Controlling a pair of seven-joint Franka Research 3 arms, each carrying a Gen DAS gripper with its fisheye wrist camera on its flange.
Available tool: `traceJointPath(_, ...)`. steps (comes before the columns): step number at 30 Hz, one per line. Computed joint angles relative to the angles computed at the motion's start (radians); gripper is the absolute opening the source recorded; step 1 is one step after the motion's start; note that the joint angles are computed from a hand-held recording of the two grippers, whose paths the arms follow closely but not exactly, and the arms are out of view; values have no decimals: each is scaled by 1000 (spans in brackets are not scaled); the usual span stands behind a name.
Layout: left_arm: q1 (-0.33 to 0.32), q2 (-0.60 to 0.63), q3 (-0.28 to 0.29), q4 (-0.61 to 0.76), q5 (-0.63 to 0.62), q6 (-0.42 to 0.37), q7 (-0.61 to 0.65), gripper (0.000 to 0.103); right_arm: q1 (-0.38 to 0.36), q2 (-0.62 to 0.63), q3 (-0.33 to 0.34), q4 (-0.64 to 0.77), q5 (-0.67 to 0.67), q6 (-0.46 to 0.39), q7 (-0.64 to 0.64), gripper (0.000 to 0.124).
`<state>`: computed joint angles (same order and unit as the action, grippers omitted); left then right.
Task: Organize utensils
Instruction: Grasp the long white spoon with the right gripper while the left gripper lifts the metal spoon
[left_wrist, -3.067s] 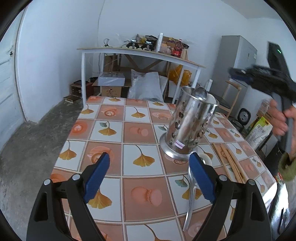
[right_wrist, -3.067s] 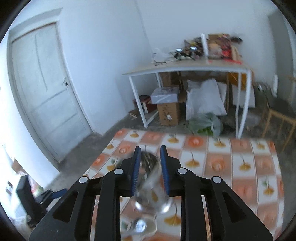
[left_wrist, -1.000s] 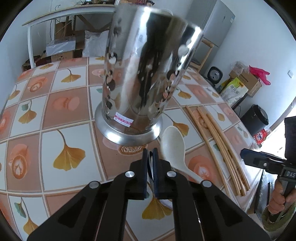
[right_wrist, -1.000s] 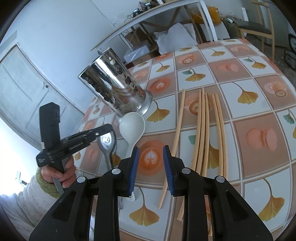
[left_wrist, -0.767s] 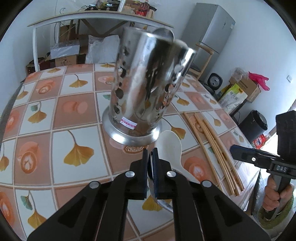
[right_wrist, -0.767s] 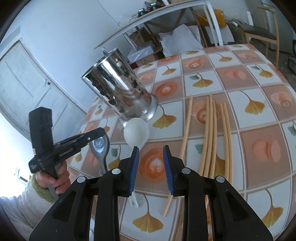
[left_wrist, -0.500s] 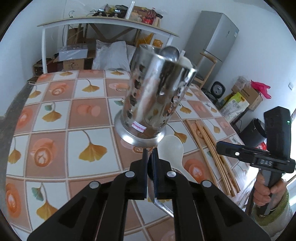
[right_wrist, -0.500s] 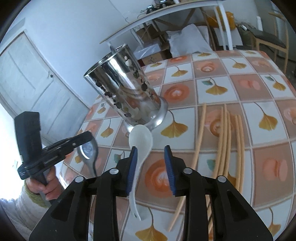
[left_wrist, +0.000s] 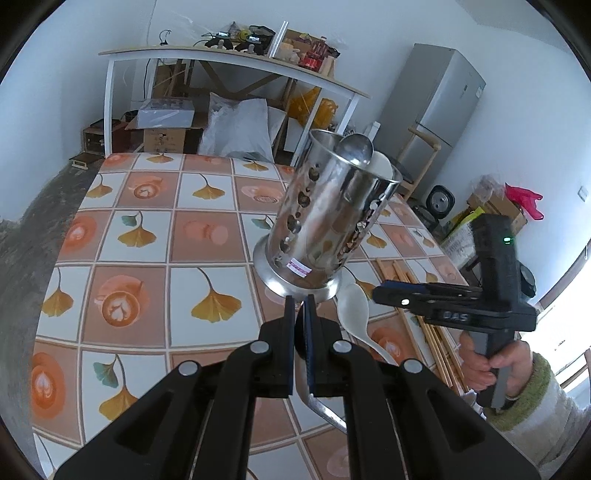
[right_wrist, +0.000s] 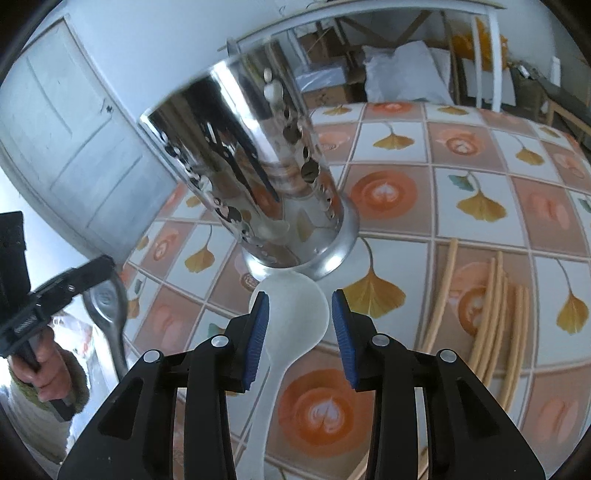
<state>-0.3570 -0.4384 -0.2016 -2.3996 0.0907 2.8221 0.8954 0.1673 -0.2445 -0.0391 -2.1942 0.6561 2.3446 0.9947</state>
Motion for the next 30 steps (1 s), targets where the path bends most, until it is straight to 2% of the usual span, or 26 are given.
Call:
traceJointPath(12,-5,-12,13,-12,-12,7,8,4,-1,61,12,35,-29,-33,-10,33)
traceJointPath(20,0,-11,9,-12,-10,10,5,4,-3,65,17,35,-50,-35,3,8)
traceJointPath(25,-1,-12,9,-13,-9,10,4,4,-2,45,23,17,-63,-7,11,2)
traceJointPath(30,2,-12,9,-10,-4,13,5,4,-1,4,28,-14,-95,37,43,1)
